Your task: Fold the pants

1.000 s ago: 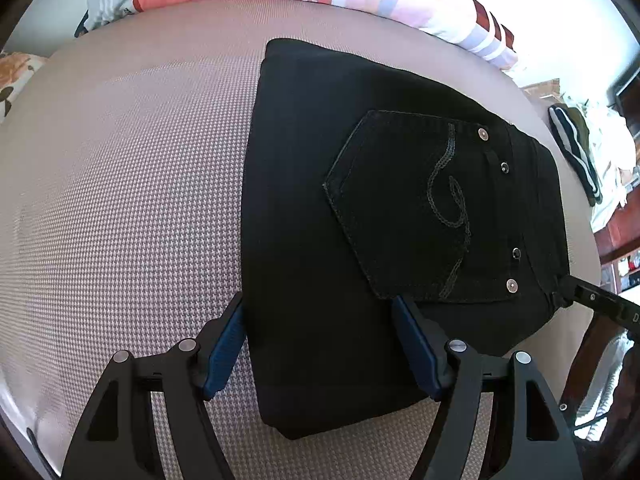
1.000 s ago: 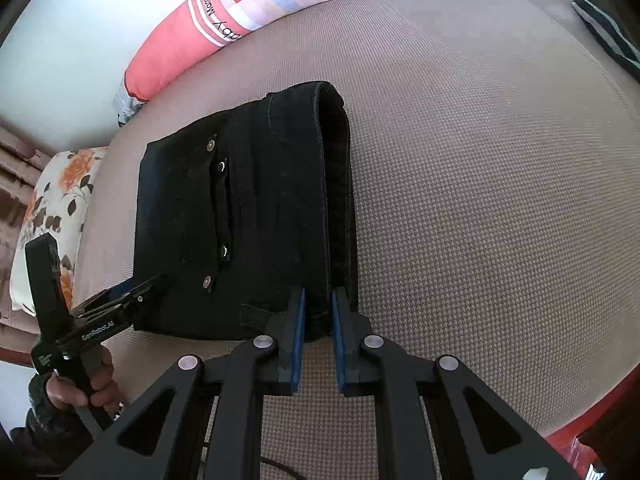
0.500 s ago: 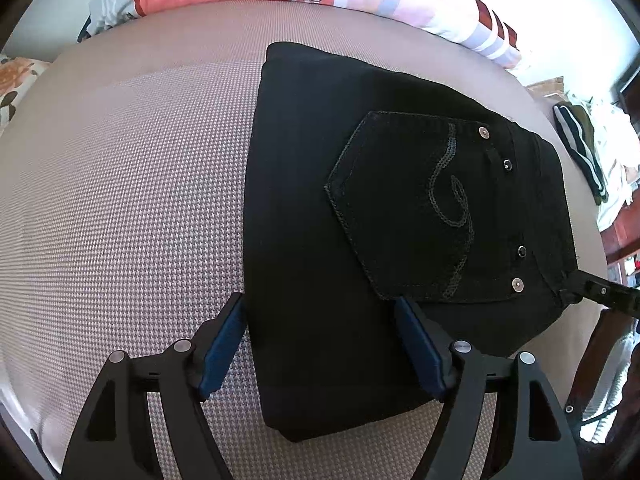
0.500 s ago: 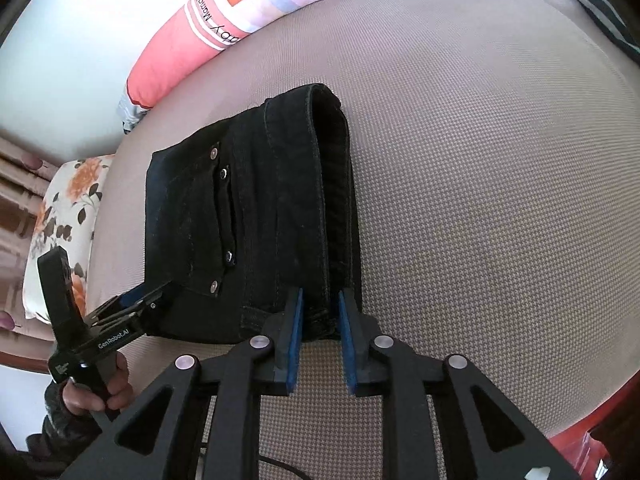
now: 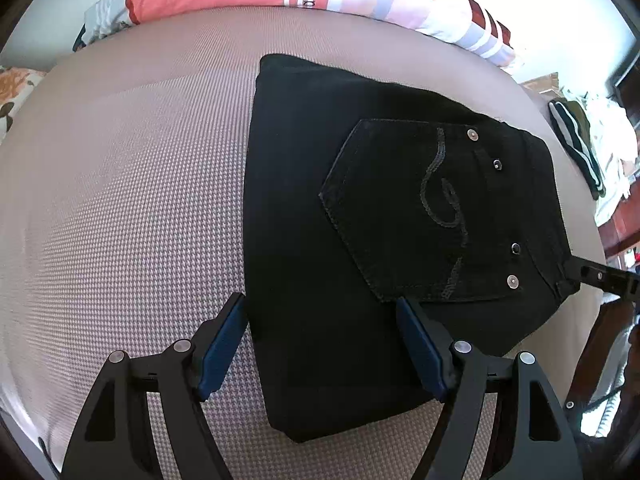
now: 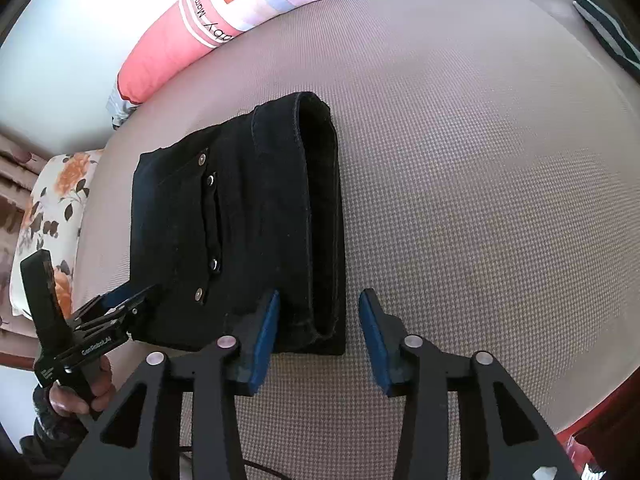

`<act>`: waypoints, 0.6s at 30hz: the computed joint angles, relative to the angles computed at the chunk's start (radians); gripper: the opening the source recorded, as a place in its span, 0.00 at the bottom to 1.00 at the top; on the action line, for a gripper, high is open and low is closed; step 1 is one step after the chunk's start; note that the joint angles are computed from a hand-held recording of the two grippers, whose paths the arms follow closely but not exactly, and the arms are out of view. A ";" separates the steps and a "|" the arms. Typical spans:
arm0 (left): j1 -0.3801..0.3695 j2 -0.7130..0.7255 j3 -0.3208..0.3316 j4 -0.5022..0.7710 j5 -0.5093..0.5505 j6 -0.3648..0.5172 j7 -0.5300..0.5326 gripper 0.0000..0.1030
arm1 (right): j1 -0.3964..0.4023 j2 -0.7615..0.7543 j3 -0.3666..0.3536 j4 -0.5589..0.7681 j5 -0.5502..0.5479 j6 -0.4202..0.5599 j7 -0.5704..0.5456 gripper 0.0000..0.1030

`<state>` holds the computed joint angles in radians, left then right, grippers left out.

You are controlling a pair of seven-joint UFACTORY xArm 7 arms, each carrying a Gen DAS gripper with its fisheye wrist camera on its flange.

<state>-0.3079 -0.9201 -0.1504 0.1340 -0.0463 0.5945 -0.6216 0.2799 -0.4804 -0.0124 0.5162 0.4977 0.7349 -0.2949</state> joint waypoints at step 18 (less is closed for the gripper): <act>0.037 0.015 0.150 0.001 -0.077 -0.081 0.152 0.74 | -0.007 0.151 -0.047 0.105 0.171 0.061 -0.186 0.43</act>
